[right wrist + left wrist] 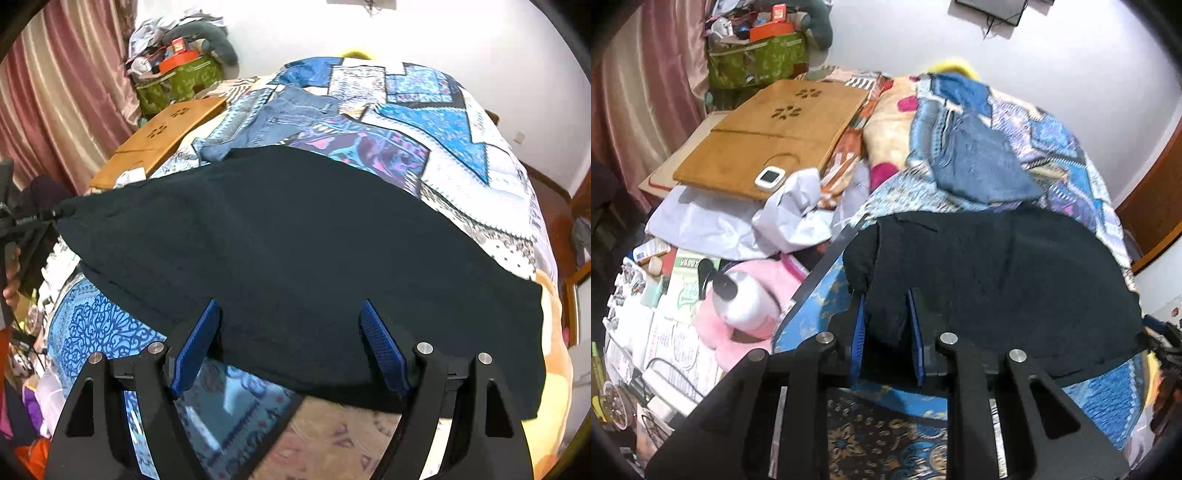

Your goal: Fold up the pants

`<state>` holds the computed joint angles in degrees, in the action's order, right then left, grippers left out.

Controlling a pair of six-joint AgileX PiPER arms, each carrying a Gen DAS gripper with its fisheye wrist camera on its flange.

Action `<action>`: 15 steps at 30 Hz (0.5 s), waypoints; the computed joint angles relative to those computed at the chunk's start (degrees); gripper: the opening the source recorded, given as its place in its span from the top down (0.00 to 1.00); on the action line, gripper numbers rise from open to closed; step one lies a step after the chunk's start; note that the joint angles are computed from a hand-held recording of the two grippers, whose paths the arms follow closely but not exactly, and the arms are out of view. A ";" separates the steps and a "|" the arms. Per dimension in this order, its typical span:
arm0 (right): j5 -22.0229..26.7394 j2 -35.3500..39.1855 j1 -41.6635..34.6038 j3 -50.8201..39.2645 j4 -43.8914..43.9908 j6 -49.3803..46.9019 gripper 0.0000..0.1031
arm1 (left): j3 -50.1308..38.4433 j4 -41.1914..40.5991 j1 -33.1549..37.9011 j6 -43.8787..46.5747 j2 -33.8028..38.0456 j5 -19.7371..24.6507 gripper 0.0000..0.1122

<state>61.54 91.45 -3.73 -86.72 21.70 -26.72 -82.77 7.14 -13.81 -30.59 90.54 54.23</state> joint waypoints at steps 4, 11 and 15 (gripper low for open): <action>0.57 -0.18 -1.53 0.68 0.12 0.45 0.26 | 5.21 -4.77 2.07 2.32 1.72 -1.21 0.81; 1.57 0.82 -0.91 -0.27 -1.78 1.47 0.26 | 7.12 0.27 -1.29 -0.21 3.70 -1.09 0.66; 1.98 1.05 -0.14 -3.00 -0.80 1.35 0.26 | 4.15 2.57 -0.77 0.74 3.27 1.06 0.47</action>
